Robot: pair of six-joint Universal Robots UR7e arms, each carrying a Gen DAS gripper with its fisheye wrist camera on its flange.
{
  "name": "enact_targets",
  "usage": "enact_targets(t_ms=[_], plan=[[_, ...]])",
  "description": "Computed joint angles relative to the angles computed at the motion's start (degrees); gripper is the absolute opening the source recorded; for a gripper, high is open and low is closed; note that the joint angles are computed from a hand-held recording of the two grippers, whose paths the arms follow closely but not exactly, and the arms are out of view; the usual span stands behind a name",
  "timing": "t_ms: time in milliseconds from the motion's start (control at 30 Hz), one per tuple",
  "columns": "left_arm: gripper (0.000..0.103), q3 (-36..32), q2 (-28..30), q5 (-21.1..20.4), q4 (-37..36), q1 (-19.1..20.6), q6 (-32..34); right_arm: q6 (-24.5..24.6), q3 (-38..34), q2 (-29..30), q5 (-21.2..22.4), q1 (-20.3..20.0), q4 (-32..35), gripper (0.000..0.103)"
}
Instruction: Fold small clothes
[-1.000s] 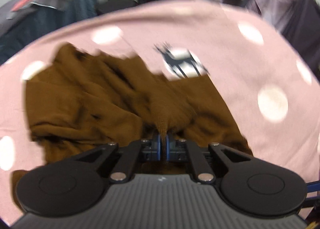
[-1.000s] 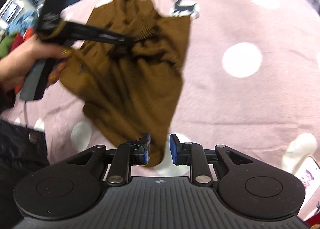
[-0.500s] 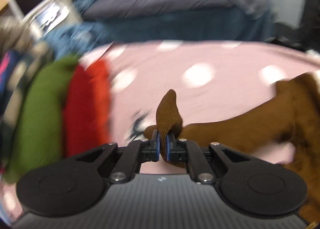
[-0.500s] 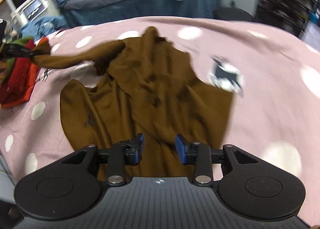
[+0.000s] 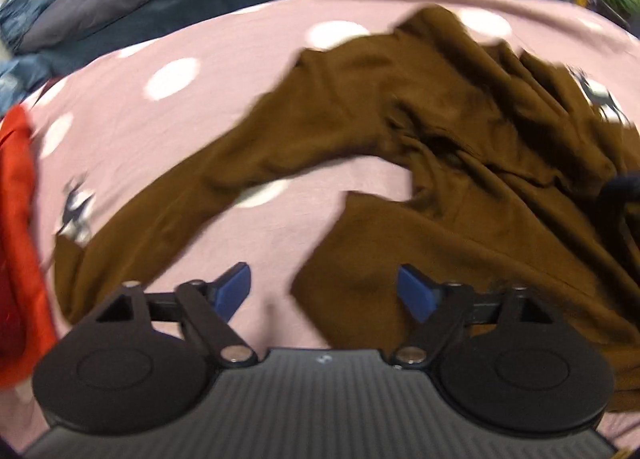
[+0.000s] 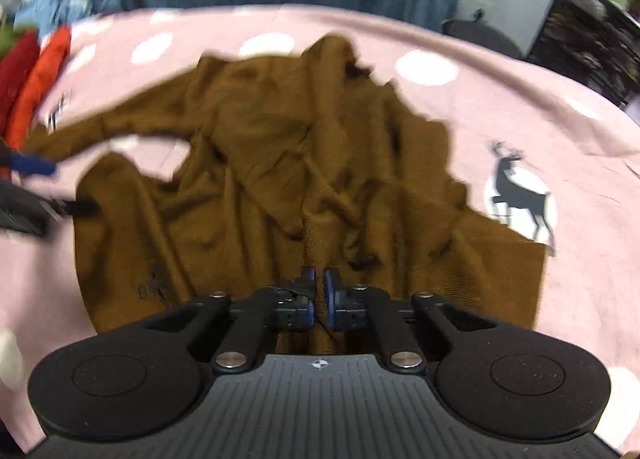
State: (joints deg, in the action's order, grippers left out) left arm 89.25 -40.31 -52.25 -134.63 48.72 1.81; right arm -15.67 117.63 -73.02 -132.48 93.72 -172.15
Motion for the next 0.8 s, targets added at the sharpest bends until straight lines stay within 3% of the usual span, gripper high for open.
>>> enact_targets(t_ms=[67,100,233,467,667,800], plan=[[0.003,-1.77,0.04,-7.42,3.95,1.19,0.47,0.04,1.6,-1.89,-0.69,0.54,-2.81,0.006],[0.004,-2.66,0.09,-8.7,6.6,1.18,-0.95,1.03,2.39,-3.24,-0.7,0.71,-3.47,0.006],[0.003,0.3,-3.79,-9.01,5.27,0.18,-1.67,4.06,5.77,-8.77,-3.1,1.8,-7.6,0.005],[0.004,4.47,-13.69,-2.79,12.21,0.84,-9.11,4.15,10.5,-16.01,-13.11,3.38,-14.35,0.005],[0.004,7.59,-21.08,1.54,26.65,1.51,-18.4,9.25,14.22,-22.4,-22.27,3.06,-10.05,0.005],[0.0,9.14,-24.3,3.35,38.02,1.47,-25.67,17.53,16.13,-26.89,-25.57,1.48,-1.89,0.005]])
